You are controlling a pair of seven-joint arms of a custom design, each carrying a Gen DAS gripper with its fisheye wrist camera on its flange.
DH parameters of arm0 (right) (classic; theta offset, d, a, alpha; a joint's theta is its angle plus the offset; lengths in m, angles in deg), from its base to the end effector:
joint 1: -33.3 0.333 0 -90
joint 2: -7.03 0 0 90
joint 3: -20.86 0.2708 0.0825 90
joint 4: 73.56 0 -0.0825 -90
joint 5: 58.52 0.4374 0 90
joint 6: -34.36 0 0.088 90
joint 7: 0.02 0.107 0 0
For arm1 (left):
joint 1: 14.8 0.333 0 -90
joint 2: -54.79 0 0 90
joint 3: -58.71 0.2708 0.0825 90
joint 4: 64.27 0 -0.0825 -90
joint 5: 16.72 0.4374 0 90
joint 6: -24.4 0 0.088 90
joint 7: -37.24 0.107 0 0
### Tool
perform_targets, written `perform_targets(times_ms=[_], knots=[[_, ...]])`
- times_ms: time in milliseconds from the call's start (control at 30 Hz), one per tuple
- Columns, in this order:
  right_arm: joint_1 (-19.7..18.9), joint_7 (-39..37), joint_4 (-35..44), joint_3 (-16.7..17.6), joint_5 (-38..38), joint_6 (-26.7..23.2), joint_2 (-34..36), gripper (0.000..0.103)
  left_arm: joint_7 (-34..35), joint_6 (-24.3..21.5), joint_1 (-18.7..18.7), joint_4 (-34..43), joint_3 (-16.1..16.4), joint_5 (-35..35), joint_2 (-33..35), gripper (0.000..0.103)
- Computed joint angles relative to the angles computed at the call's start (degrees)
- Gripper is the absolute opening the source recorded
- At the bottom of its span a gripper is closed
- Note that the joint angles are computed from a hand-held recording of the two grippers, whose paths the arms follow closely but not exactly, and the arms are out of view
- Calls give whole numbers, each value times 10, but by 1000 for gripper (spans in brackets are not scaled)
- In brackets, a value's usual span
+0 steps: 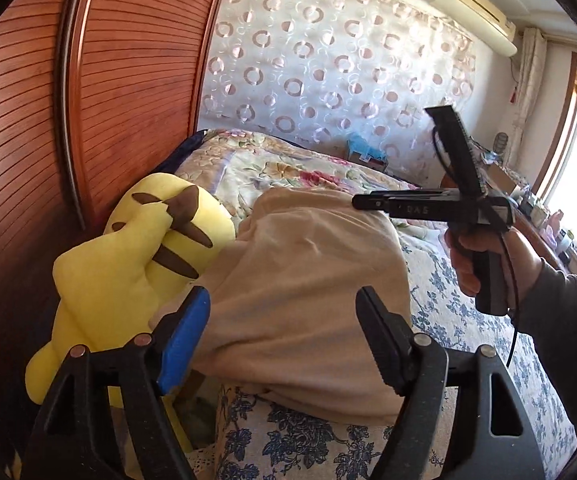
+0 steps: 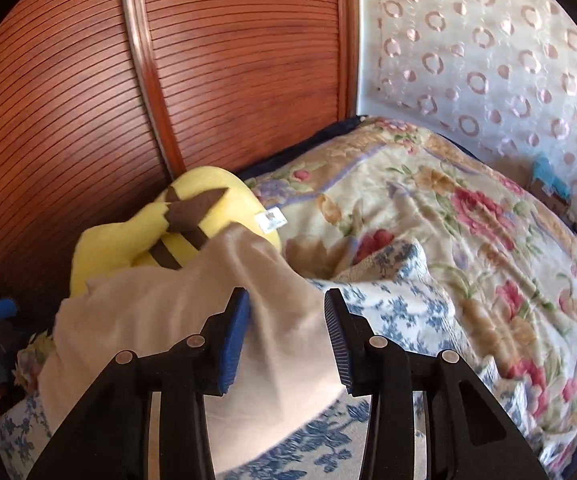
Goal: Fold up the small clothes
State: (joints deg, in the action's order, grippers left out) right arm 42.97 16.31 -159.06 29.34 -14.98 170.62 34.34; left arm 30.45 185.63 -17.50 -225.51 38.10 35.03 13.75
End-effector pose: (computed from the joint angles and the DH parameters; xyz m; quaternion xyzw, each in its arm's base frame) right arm 0.7219 0.2275 0.3855 -0.8996 0.2090 -0.0786 0.3752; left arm 0.3948 -0.1856 0.3792 -0.7678 0.4560 -0.3339 0.3017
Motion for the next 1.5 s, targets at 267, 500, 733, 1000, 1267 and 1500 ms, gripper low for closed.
perform_targets(times_ms=[267,500,733,1000,1267,1500], knots=[[7,88,13,-2,-30,54,25,40,16,-50,-26,21,-16,1,1,86],[-49,-48,-153,8,126,38,-131,40,39,-94,-60,47,-22,5,-3,88],[-56,-157,-330,-66,241,-26,-306,40,42,-141,-89,90,-42,12,12,88],[-56,-221,-506,-160,281,-33,-474,54,19,-168,-117,140,-65,38,39,88],[-88,-250,-673,-226,275,8,-666,70,19,-230,-149,216,-89,66,99,88],[-137,-207,-782,-261,225,26,-815,85,12,-277,-180,275,-98,89,149,88]])
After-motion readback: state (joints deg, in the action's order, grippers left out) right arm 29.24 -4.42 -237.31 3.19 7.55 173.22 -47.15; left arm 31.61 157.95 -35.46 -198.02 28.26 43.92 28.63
